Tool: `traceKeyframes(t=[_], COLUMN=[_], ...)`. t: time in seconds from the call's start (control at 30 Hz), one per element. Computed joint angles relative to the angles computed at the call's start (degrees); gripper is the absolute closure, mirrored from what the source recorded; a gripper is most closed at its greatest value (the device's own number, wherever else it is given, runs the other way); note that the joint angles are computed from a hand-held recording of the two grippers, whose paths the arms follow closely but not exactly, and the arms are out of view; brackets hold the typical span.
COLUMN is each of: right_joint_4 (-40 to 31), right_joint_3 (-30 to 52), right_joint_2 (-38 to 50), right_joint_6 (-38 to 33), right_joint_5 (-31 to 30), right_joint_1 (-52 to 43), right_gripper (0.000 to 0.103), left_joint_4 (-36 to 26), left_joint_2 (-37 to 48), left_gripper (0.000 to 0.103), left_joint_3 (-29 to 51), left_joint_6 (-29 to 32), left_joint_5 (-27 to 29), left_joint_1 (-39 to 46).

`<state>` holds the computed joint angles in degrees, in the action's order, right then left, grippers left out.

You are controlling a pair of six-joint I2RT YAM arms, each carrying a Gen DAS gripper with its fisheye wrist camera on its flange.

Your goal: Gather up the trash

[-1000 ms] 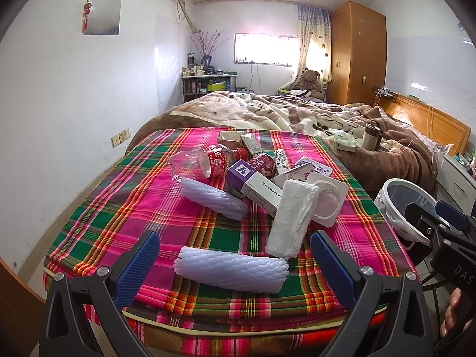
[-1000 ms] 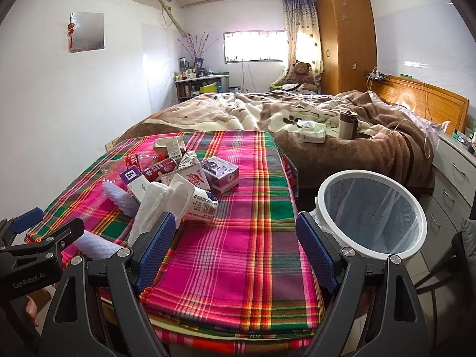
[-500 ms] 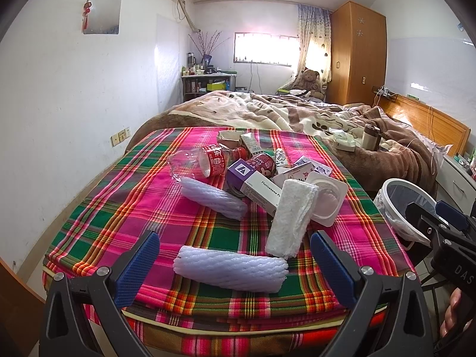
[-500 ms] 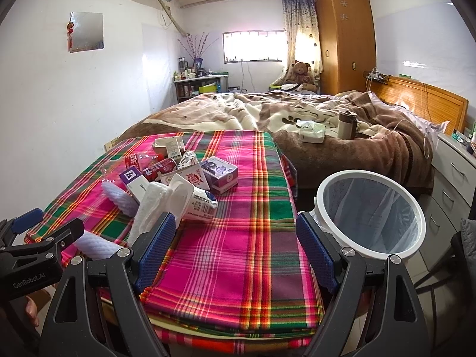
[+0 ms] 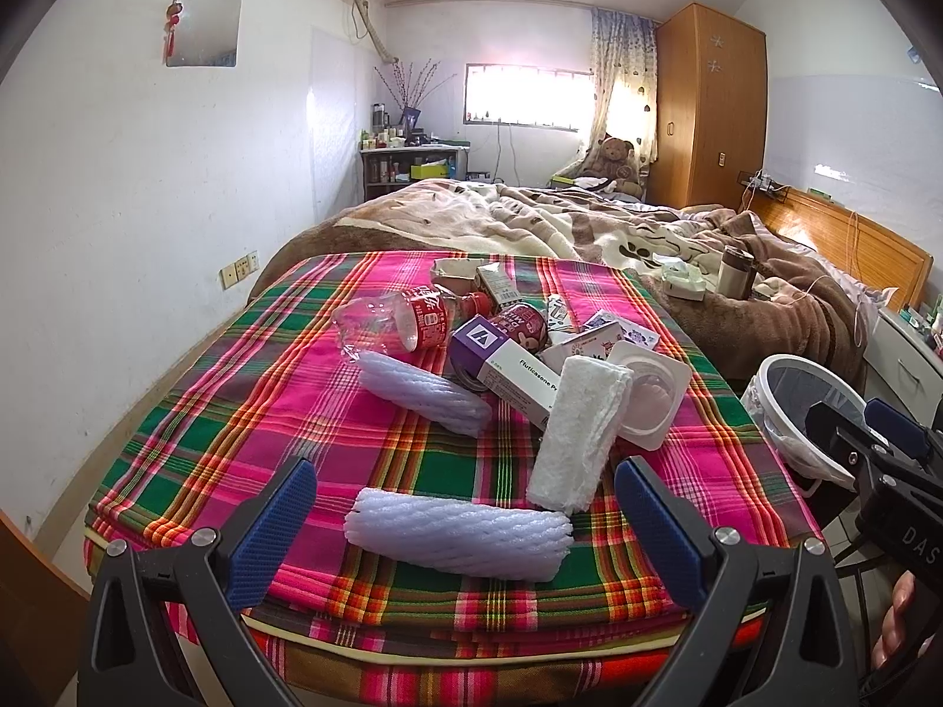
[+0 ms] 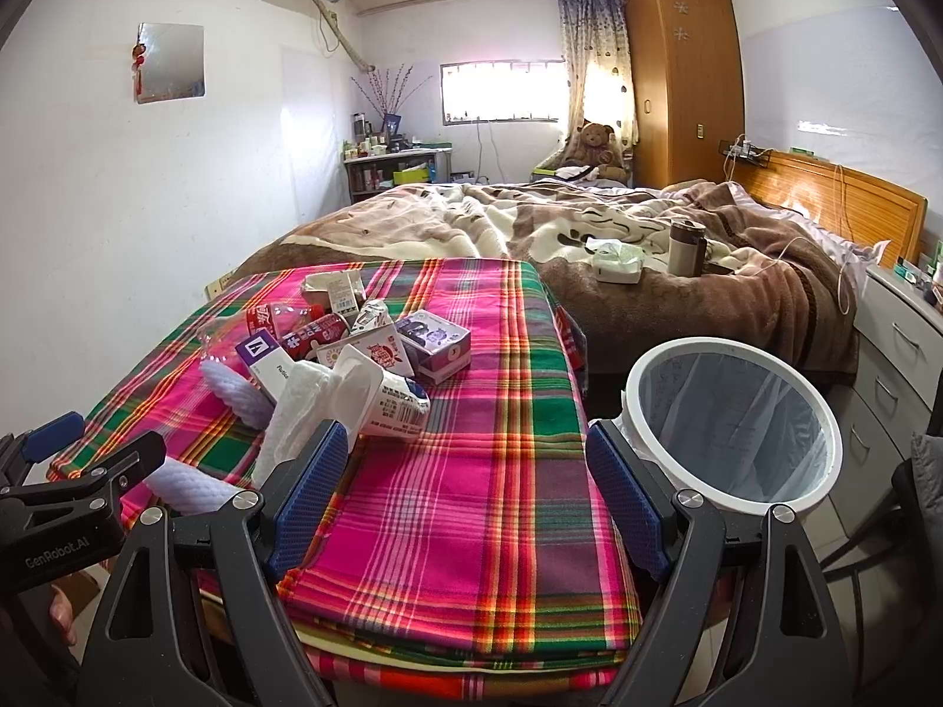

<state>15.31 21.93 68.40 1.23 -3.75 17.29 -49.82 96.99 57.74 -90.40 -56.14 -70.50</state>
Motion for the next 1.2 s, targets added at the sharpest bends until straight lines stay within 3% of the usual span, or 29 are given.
traceKeyframes(t=[0.5,0.9,1.0,1.1,1.2], right_joint_4=[-0.37,0.24,0.93,2.22,4.12], right_joint_3=[0.03,0.66,1.16,1.46,2.19], right_joint_2=[-0.21,1.91,3.59,5.40,8.24], right_joint_6=[-0.22,-0.29,-0.38,-0.84,-2.00], right_joint_5=[-0.29,-0.09,-0.44,-1.26,-2.47], right_joint_1=[-0.26,0.16,0.20,-0.42,-1.41], right_gripper=[0.018,0.018,0.018,0.018,0.018], left_joint_4=[0.33,4.02,7.06,16.54,20.81], left_joint_2=[0.06,-0.74,-1.84,-6.23,-8.60], left_gripper=[0.000,0.000,0.000,0.000,0.000], left_joint_3=[-0.20,-2.63,-4.55,-11.16,-15.26], left_joint_6=[-0.15,1.93,4.06,8.97,11.74], left_joint_5=[0.34,1.62,2.71,4.62,6.56], left_joint_1=[-0.07,1.26,1.97,2.95,4.16])
